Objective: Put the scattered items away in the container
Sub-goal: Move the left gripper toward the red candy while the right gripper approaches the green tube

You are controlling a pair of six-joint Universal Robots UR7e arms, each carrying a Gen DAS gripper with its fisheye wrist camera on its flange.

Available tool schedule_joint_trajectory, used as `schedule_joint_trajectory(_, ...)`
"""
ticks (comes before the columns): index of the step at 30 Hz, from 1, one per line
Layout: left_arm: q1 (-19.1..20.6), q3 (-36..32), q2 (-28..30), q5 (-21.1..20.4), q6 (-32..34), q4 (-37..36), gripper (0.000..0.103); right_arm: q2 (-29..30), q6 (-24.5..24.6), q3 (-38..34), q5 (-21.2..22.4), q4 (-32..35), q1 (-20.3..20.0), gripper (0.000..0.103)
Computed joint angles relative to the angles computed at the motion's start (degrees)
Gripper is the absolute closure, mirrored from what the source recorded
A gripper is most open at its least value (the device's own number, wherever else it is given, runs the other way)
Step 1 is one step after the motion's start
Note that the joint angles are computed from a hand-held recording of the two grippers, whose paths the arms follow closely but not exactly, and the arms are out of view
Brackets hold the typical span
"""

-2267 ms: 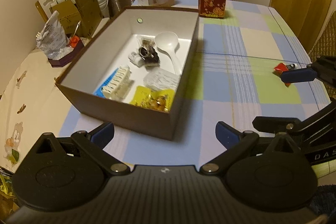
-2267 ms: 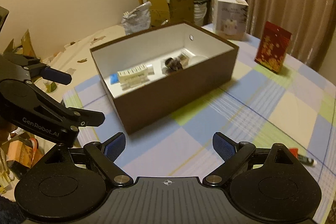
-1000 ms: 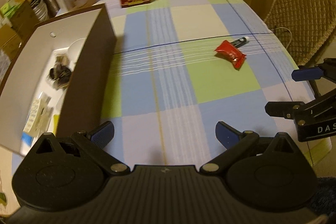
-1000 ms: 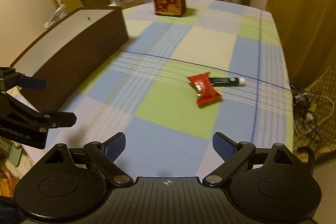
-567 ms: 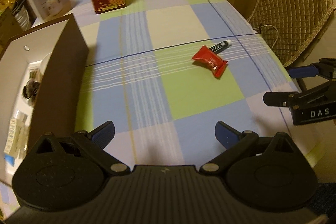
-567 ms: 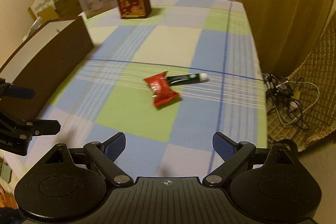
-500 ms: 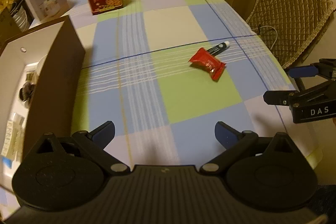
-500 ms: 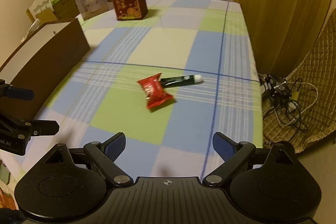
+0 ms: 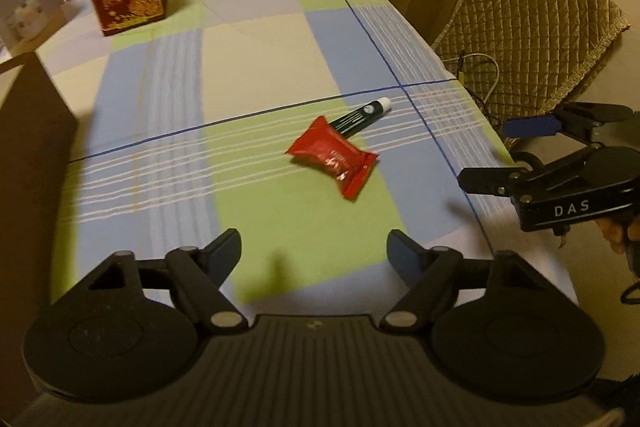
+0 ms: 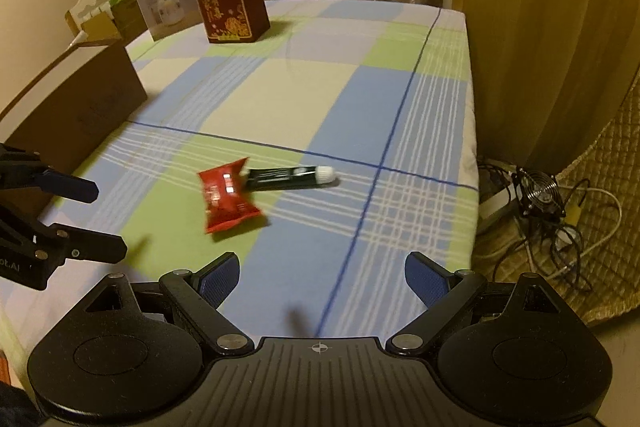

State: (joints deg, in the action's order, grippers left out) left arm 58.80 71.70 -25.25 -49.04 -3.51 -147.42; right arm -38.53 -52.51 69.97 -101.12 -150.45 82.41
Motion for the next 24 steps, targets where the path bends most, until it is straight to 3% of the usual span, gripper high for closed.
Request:
schedule_joint_trajectory(6,1.4,-8.8,5.1,-1.8,-0.5,3.3,0.030,1.9,1.7,-4.3,-0.5,3.4,-0.8,0.008)
schedule_joint_trajectory(15,3.5,-24.1,13.6,-1.3,-4.2,10.2,0.045,3.6,2.5,-7.7,-0.2,4.4,-1.4,0.008)
schedule_joint_trajectory(16,3.7,-25.6,14.4,-1.3,-4.8,11.3,0.048,4.0,2.2,-8.4,0.0,4.5,-1.5,0.008)
schedule_joint_trajectory(18,4.3,-27.6,15.4,-1.8,-5.6,12.4,0.046,4.6,1.6,-9.7,0.4,5.2,-1.6,0.008)
schedule_joint_trajectory(24,5.1,-29.2,16.2,-3.1,-3.6,11.8,0.048,7.1,-4.7,-13.2,1.8,6.7,-1.4,0.008)
